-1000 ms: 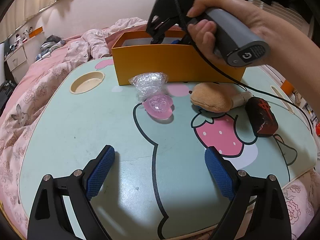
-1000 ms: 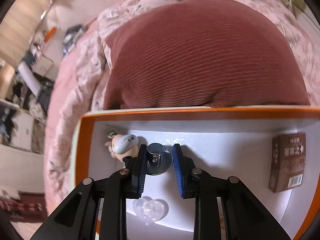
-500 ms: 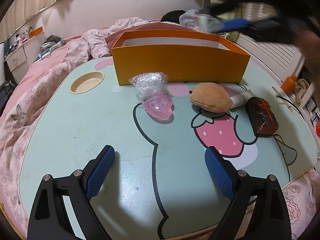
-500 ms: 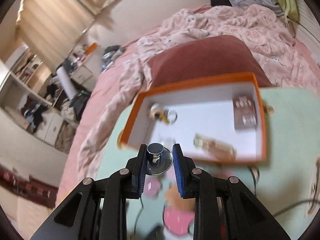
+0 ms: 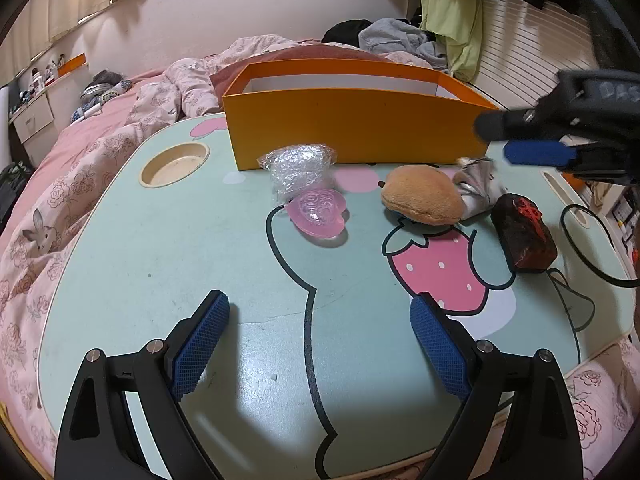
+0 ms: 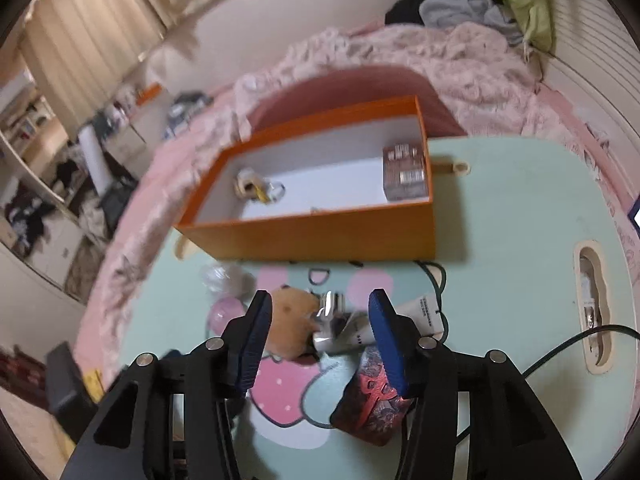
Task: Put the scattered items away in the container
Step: 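Grasp the silver round metal piece in the box with the right tool, set it on table, then grasp the white figurine keychain in the box with the left tool, lift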
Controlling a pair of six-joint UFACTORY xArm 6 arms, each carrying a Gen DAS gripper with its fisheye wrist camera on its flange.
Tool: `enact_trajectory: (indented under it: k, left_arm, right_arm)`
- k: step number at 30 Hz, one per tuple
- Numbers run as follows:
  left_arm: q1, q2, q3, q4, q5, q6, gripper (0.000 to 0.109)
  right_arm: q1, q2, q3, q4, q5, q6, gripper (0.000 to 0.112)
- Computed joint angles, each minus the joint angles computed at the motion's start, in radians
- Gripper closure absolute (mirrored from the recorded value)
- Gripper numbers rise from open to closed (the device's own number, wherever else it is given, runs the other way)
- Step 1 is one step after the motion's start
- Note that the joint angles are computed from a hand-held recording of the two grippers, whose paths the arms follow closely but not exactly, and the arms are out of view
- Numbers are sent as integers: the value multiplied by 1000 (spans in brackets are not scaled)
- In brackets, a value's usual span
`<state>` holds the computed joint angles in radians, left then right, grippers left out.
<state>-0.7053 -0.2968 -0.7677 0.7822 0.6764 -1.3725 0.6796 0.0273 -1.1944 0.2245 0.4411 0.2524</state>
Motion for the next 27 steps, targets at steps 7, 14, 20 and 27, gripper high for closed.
enact_trajectory:
  k: [7, 14, 20, 27]
  left_arm:
    - [0, 1, -1, -1, 1, 0, 17]
    - [0, 1, -2, -3, 1, 2, 17]
    - [45, -9, -20, -194, -65, 214, 17]
    - [191, 90, -302, -267, -23, 485, 37]
  right_arm:
    - [18, -134, 169, -321, -58, 222, 49]
    - [58, -219, 293, -570, -16, 405, 49]
    - [64, -191, 298, -528, -3, 373, 48]
    - [55, -203, 324, -504, -33, 364, 45]
